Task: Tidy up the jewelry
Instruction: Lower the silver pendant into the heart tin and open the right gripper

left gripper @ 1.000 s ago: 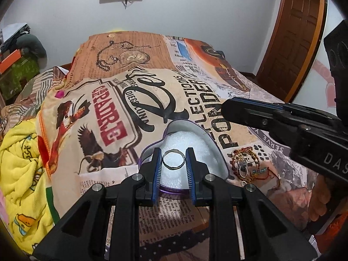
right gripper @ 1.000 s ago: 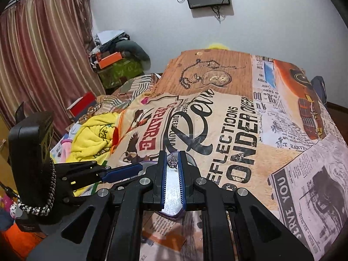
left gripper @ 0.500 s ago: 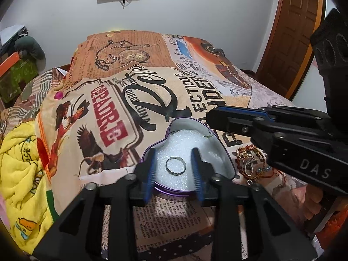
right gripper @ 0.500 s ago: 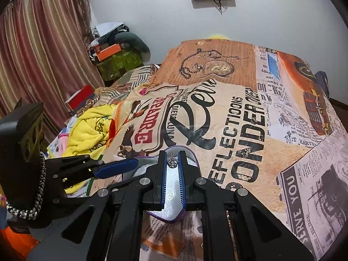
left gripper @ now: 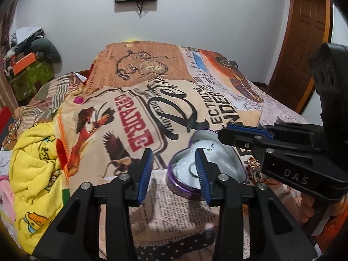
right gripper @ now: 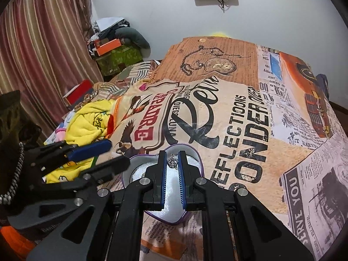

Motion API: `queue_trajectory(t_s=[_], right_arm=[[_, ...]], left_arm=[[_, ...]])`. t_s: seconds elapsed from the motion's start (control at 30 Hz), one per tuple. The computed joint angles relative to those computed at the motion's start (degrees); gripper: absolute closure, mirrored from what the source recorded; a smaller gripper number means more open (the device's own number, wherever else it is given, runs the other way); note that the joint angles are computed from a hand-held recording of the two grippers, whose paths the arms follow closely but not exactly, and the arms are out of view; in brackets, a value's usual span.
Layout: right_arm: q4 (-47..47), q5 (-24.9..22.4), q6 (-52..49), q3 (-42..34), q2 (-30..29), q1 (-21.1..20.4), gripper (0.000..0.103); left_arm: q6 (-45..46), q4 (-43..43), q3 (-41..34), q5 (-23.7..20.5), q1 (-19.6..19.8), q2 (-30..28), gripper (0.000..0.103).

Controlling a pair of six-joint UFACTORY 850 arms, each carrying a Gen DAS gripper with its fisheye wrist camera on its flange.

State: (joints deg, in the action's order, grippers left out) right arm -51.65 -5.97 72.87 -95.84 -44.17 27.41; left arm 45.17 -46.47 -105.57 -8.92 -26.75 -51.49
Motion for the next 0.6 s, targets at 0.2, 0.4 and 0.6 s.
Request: queue_trajectory(t_s=[0.2, 0.4, 0.6], right_arm=[[9.4, -2.0, -9.6, -1.1, -0.6, 0.2, 0.086], [4.3, -3.8, -4.9, -0.5, -0.1, 0.6, 0.067], [-4.1, -5.4, 3.2, 1.5, 1.5, 1.2, 0.061]], left_arm=[[-4.5, 4.2, 0.8, 0.8, 0.4, 0.4, 0.062], [-8.0, 7.1, 1.5, 0.9, 0.6, 0.8, 0.062], [-11.1, 10.2, 2.5, 0.9, 0.4, 1.7, 0.062]])
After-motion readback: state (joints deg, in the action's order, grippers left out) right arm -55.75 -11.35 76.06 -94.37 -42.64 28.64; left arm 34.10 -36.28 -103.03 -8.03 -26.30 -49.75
